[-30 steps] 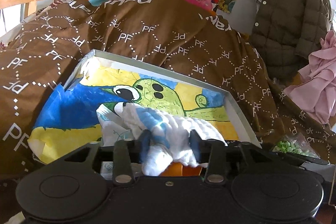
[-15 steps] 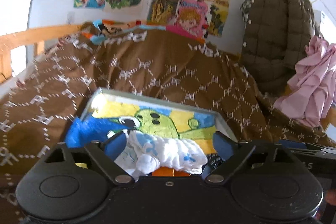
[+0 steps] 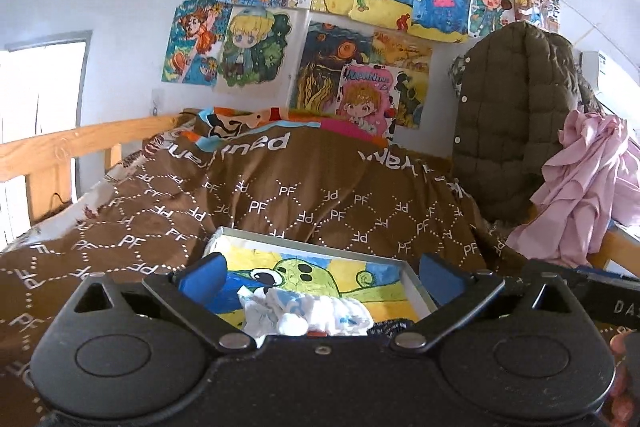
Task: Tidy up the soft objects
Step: 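Open the left tool over the tray while the right tool releases the black cloth there, then move both tools down toward the soft items piled before the tray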
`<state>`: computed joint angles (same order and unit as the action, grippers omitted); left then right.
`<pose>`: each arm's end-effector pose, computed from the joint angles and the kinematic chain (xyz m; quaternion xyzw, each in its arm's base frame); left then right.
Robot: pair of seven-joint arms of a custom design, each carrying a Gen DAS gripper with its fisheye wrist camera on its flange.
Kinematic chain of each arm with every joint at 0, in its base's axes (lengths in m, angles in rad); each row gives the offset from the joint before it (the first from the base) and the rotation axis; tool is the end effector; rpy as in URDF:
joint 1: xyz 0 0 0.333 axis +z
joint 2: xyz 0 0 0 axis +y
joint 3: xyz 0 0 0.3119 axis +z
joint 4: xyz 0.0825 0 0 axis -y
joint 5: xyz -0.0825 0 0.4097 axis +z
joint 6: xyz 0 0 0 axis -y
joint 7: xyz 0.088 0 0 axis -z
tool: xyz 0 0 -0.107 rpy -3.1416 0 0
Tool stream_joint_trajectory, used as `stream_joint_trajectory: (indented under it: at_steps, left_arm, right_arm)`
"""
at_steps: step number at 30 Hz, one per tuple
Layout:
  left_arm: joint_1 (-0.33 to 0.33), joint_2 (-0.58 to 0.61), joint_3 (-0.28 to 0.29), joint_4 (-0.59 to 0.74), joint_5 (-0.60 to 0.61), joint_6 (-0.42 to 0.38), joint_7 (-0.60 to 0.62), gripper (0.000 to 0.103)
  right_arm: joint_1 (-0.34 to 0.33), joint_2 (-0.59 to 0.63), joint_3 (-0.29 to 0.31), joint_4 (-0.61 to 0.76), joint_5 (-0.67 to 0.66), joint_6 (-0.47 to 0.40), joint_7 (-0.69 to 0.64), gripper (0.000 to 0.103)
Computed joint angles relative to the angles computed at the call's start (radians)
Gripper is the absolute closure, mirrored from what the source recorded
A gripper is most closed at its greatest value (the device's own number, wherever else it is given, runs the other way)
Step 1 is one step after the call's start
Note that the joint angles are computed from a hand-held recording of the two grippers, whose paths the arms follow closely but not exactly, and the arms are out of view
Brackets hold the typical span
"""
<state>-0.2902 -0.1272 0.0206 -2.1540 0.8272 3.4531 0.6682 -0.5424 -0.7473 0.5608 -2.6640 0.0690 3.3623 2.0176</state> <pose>0.5059 -0.2282 0.5846 -0.4511 0.6424 -0.5568 0.2718 0.4094 0.0439 0.5830 -0.4462 0.6279 -0.4657 0.4356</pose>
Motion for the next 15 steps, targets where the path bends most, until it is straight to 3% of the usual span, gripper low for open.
stream_joint_trajectory:
  at_steps: [4, 10, 15]
  left_arm:
    - [0.051, -0.090, -0.056, -0.122, -0.123, 0.028, 0.120, 0.001]
    - [-0.041, -0.177, 0.027, -0.227, -0.144, 0.027, 0.161, 0.001]
    - [-0.072, -0.244, 0.045, -0.314, -0.200, 0.028, 0.231, 0.001]
  right_arm:
    - [0.035, -0.103, -0.007, -0.059, 0.008, -0.020, 0.018, 0.000]
    - [0.101, -0.243, -0.025, -0.141, -0.025, -0.095, 0.080, 0.000]
    - [0.152, -0.323, -0.046, -0.180, -0.081, -0.169, 0.130, 0.000]
